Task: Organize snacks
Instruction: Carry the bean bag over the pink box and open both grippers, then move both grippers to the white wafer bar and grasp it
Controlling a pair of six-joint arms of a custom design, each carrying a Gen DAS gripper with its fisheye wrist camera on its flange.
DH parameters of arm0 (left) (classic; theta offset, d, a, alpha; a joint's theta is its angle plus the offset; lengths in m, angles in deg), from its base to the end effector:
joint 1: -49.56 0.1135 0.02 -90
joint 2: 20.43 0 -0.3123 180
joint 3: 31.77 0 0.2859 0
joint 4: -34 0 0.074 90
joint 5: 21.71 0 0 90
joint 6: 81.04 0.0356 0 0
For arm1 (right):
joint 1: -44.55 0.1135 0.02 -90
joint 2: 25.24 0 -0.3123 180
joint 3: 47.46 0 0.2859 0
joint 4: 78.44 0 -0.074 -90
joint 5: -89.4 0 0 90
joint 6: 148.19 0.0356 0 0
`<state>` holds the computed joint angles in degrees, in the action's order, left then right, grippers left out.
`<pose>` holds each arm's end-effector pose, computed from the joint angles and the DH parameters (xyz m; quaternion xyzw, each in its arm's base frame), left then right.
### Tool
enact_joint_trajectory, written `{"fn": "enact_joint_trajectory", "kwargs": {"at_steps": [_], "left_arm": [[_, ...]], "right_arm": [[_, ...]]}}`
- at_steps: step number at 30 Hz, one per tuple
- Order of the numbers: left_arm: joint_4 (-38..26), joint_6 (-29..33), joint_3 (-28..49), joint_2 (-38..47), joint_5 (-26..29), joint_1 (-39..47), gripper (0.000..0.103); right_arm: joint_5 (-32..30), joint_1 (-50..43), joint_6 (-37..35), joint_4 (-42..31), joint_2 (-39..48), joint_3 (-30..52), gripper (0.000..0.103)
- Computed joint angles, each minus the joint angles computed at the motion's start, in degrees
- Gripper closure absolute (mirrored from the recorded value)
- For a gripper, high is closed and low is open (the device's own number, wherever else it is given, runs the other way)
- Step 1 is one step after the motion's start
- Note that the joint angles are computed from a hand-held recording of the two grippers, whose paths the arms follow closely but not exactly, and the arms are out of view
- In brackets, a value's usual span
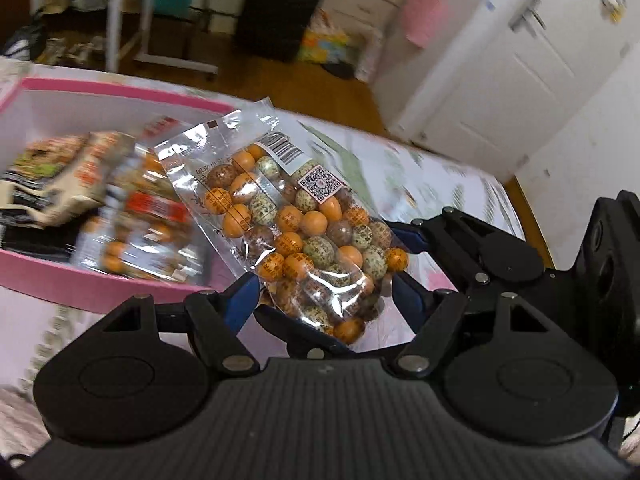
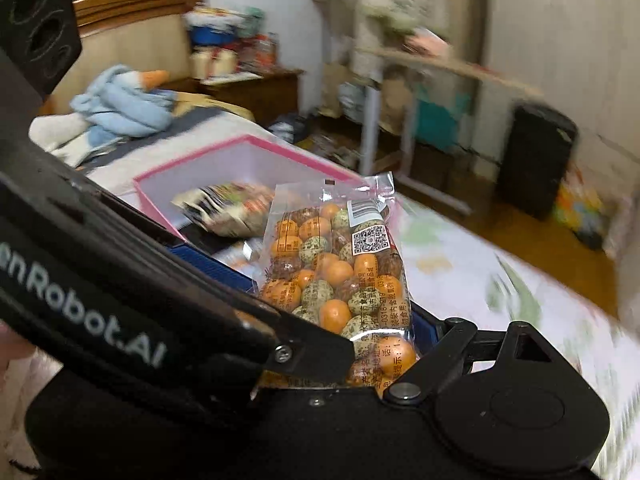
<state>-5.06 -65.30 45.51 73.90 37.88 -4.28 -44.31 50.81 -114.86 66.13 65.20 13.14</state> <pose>0.2360 -0.2924 0.2542 -0.2389 0.8949 -0.1431 0.3487 0.3076 0.0585 0.1929 -0.5412 0.7317 0.2444 0.3347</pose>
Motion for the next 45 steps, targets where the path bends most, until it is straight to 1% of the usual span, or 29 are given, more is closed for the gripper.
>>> {"fn": "enact_joint_trajectory", "kwargs": {"at_steps": [2, 3, 4, 6, 9, 10, 12, 14, 16, 19, 21, 22, 24, 25, 27, 30, 31, 33, 35, 37, 40, 42, 45], "left_arm": [[0.2, -1.4, -3.2, -2.9, -0.7, 1.2, 0.032], [1.6, -1.9, -5.5, -4.5, 0.1, 2.5, 0.032], [3.4, -2.2, -7.5, -5.7, 1.5, 4.1, 0.032], [6.2, -3.2, -11.7, -8.6, 4.6, 7.3, 0.032], [7.3, -4.2, -14.5, -10.5, 5.5, 9.9, 0.032], [6.9, -4.8, -15.0, -11.1, 5.7, 10.6, 0.032], [5.2, -6.6, -15.7, -12.0, 5.7, 11.1, 0.032], [4.0, -9.3, -16.6, -13.0, 6.2, 11.5, 0.031], [4.7, -11.6, -18.7, -14.4, 6.5, 11.7, 0.031], [6.0, -12.5, -20.9, -15.7, 7.0, 12.3, 0.030], [4.5, -12.7, -19.7, -14.8, 6.0, 12.6, 0.028], [3.6, -12.9, -19.1, -14.4, 5.2, 12.6, 0.028], [3.0, -13.7, -19.0, -14.4, 4.1, 12.1, 0.027], [3.3, -13.7, -19.2, -14.4, 3.8, 12.0, 0.027], [2.9, -12.7, -19.1, -14.7, 3.5, 11.4, 0.027], [1.3, -10.0, -17.0, -13.2, 2.8, 10.8, 0.027], [0.7, -8.9, -16.1, -12.7, 2.5, 10.6, 0.027], [-0.5, -6.3, -14.1, -11.8, 2.1, 10.1, 0.028], [-1.0, -3.5, -12.0, -10.4, 2.1, 9.8, 0.028], [-0.9, -0.5, -9.6, -8.5, 3.0, 9.9, 0.028], [-0.9, 3.1, -5.3, -5.2, 4.1, 9.8, 0.028], [-0.8, 4.9, -2.1, -2.8, 5.1, 9.5, 0.028], [0.3, 8.0, 2.5, 1.1, 7.5, 9.5, 0.028]], "right_arm": [[-1.4, 3.4, -2.2, 0.7, 2.0, 2.1, 0.013], [-1.7, 4.9, -3.6, 0.3, 3.5, 3.8, 0.013], [-1.6, 6.4, -5.2, -1.1, 5.4, 6.0, 0.013], [-1.3, 9.1, -7.6, -6.5, 9.9, 11.8, 0.013], [-1.6, 11.8, -9.4, -12.2, 14.2, 17.7, 0.014], [-1.4, 12.9, -9.9, -12.5, 14.9, 18.7, 0.014], [-0.9, 15.0, -11.6, -12.7, 15.2, 19.2, 0.014], [-0.7, 16.6, -15.0, -14.1, 15.3, 19.6, 0.014], [1.2, 18.2, -18.2, -16.2, 16.0, 20.9, 0.013], [4.6, 20.8, -21.0, -14.9, 16.0, 21.6, 0.013], [8.0, 22.1, -23.6, -14.1, 15.8, 21.5, 0.012], [8.9, 22.2, -23.9, -12.2, 15.1, 20.4, 0.012], [9.3, 21.6, -22.4, -7.7, 13.2, 18.1, 0.012], [8.4, 20.7, -20.6, -6.2, 12.2, 17.2, 0.012], [5.2, 17.6, -17.6, -6.2, 10.8, 16.5, 0.012], [1.3, 11.6, -14.2, -5.7, 8.7, 14.7, 0.012], [0.9, 9.7, -12.5, -5.3, 8.5, 14.4, 0.011], [1.6, 5.9, -9.4, -7.3, 8.4, 15.0, 0.011], [0.0, 1.0, -6.2, -11.3, 9.0, 16.8, 0.011], [-1.3, -3.0, -4.4, -15.3, 9.8, 18.9, 0.011], [-1.9, -8.3, -1.4, -18.6, 11.4, 22.3, 0.011], [-1.4, -10.9, 1.4, -19.5, 13.9, 25.4, 0.011], [1.2, -14.2, 7.3, -22.3, 17.1, 30.8, 0.012]]}}
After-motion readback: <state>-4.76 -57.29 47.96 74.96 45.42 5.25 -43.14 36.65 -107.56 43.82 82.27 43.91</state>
